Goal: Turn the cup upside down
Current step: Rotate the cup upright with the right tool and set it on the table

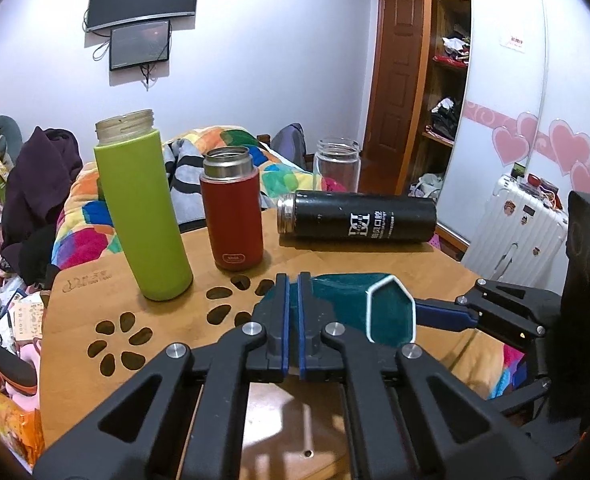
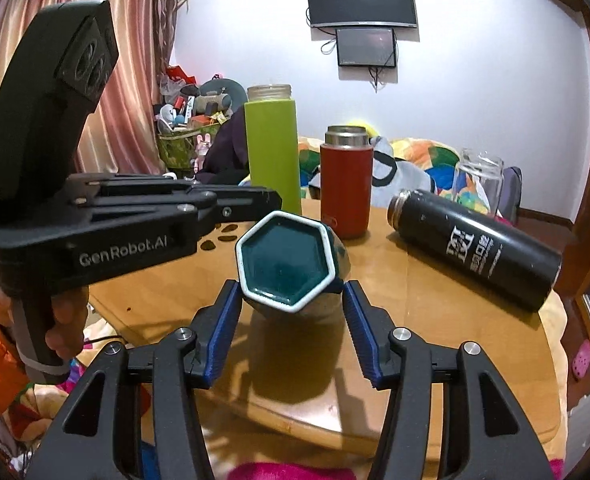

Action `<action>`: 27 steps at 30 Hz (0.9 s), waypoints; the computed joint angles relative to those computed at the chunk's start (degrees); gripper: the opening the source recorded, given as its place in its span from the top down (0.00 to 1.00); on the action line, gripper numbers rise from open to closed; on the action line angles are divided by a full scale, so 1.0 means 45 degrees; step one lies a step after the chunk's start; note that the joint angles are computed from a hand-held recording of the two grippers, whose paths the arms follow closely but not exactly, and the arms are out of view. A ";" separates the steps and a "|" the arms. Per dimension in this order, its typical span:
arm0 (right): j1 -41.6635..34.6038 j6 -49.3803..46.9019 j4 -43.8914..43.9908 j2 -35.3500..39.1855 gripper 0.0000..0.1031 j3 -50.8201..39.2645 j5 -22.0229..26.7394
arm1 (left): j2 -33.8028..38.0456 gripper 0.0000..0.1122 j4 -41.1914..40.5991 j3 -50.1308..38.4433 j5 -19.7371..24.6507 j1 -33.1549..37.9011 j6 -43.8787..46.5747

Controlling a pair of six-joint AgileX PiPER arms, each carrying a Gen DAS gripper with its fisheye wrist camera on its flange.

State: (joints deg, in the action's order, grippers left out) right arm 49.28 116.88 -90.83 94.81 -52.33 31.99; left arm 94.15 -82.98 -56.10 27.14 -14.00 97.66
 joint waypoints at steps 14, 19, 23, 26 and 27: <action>-0.0598 -0.0097 -0.0410 0.0906 0.65 -0.1080 -0.0056 | 0.0557 1.00 -0.0550 -0.0349 0.0153 0.0463 0.0075; -0.0789 0.0319 -0.0685 0.0499 0.65 -0.0789 -0.0427 | 0.0016 1.00 -0.1350 0.0220 -0.0105 0.0430 0.0723; -0.0362 -0.0009 -0.0294 -0.0205 0.65 -0.0466 0.0339 | -0.0715 1.00 -0.1906 0.0726 -0.0471 0.0403 0.0988; -0.0116 -0.0473 0.0346 -0.0769 0.61 -0.0330 0.0874 | -0.1205 0.98 -0.2023 0.1055 -0.0362 0.0524 0.0881; -0.0023 -0.0560 0.0512 -0.0974 0.57 -0.0270 0.1050 | -0.1454 0.98 -0.2124 0.1236 -0.0339 0.0563 0.0894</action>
